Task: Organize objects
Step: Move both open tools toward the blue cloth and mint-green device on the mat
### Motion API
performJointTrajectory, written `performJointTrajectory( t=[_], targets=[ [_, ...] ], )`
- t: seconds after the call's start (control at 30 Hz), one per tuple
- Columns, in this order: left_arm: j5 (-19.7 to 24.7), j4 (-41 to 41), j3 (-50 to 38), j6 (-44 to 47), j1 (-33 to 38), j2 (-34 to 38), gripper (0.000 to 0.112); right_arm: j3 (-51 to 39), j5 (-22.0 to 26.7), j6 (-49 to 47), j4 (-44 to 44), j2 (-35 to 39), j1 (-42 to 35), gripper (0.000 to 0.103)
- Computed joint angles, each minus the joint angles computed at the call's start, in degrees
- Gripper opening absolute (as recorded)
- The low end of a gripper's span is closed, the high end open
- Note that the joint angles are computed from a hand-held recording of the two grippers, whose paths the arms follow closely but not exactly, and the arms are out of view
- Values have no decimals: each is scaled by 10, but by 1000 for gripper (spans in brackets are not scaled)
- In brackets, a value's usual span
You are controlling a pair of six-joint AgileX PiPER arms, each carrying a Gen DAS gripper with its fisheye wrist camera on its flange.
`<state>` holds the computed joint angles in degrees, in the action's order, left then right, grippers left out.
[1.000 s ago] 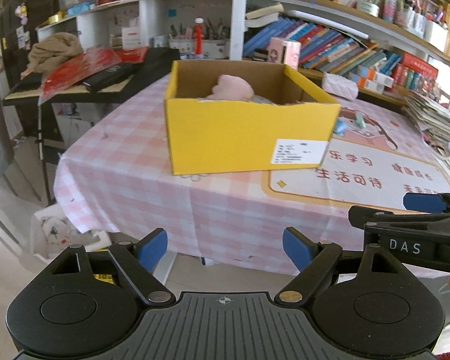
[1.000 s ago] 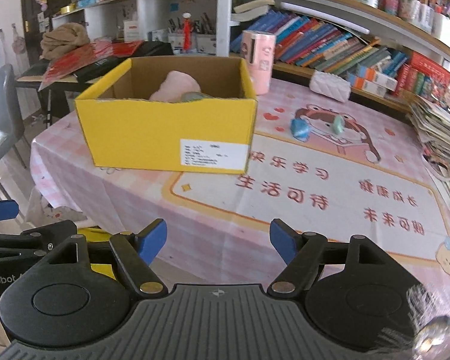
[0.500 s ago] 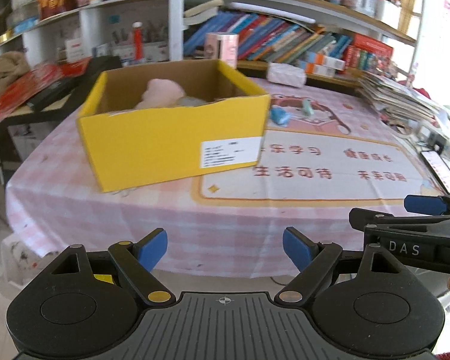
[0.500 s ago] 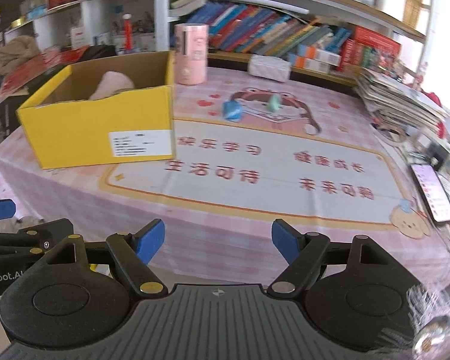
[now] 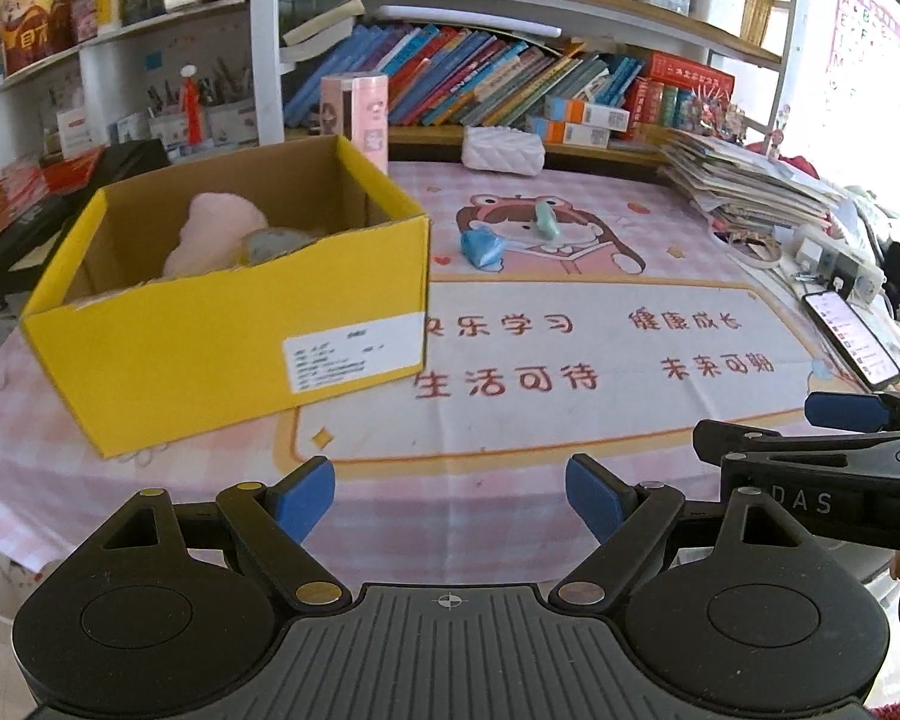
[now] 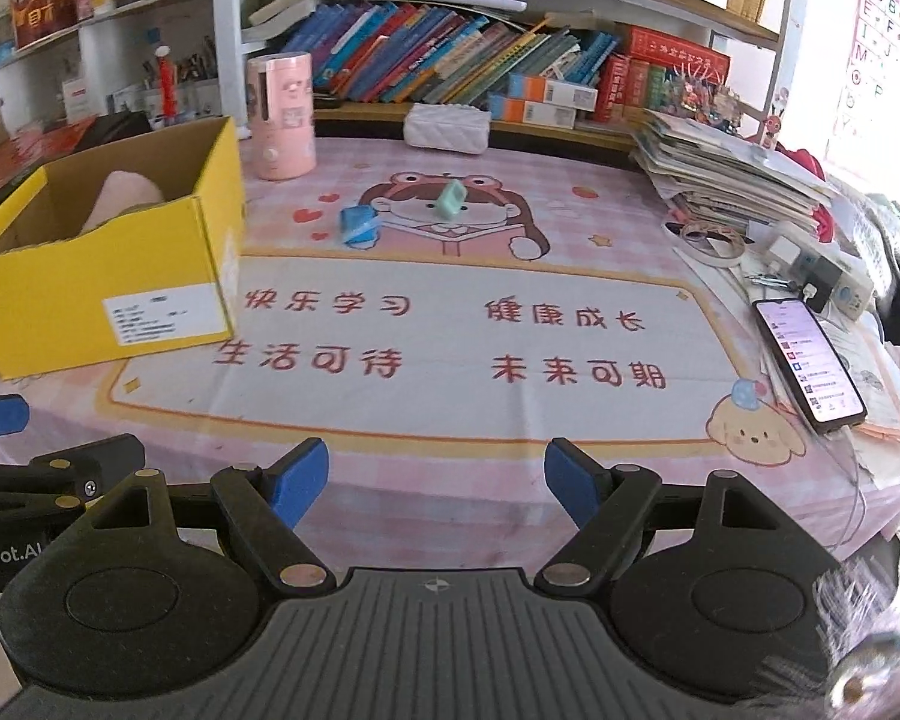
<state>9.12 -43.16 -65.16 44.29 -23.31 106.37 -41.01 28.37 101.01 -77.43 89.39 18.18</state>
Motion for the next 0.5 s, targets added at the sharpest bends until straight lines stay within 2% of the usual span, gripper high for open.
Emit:
performJointTrajectory(
  t=[0.13, 0.33, 0.5],
  targets=[
    [6, 127, -50, -139, -16, 33, 86, -18, -31, -25, -7, 16, -43, 78],
    [31, 297, -149, -328, -39, 90, 86, -71, -88, -116, 23, 52, -118, 78],
    [64, 389, -244, -437, -59, 146, 86, -126, -133, -231, 86, 89, -176, 78]
  ],
)
